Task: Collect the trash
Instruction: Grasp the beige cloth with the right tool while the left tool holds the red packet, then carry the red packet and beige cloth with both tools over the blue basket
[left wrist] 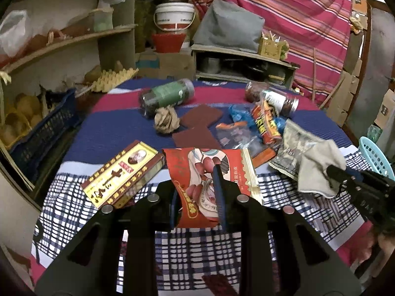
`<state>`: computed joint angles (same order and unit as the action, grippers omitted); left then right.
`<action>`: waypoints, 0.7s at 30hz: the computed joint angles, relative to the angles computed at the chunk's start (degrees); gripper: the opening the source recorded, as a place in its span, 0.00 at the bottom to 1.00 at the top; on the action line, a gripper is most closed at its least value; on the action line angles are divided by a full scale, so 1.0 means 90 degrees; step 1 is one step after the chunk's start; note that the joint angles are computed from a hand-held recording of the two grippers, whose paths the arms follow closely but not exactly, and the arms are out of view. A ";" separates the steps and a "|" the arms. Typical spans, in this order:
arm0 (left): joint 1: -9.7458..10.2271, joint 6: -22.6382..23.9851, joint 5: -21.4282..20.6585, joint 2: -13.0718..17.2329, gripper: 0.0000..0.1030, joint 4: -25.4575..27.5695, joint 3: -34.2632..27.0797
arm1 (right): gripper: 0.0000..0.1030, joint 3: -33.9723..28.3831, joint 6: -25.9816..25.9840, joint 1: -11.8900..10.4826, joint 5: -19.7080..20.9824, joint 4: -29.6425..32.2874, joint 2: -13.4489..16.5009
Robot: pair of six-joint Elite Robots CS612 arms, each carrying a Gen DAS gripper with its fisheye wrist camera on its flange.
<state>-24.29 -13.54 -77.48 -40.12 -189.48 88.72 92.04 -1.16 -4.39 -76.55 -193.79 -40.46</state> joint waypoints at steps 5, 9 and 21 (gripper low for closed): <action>-0.0111 0.0095 0.0166 -0.0099 0.23 -0.0086 0.0009 | 0.16 0.0183 0.0281 -0.0183 0.0222 -0.0362 -0.0156; -0.0208 0.0116 0.0197 -0.0134 0.23 -0.0099 -0.0031 | 0.16 0.0340 0.0444 -0.0408 0.0367 -0.0517 -0.0269; -0.0639 0.0357 -0.0158 0.0082 0.23 0.0034 -0.0617 | 0.16 0.0791 0.0648 -0.1114 0.0026 -0.0741 -0.0553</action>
<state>-30.05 -10.32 -78.90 -39.38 -189.18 83.17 99.16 4.67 -14.41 -76.31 -200.46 -45.44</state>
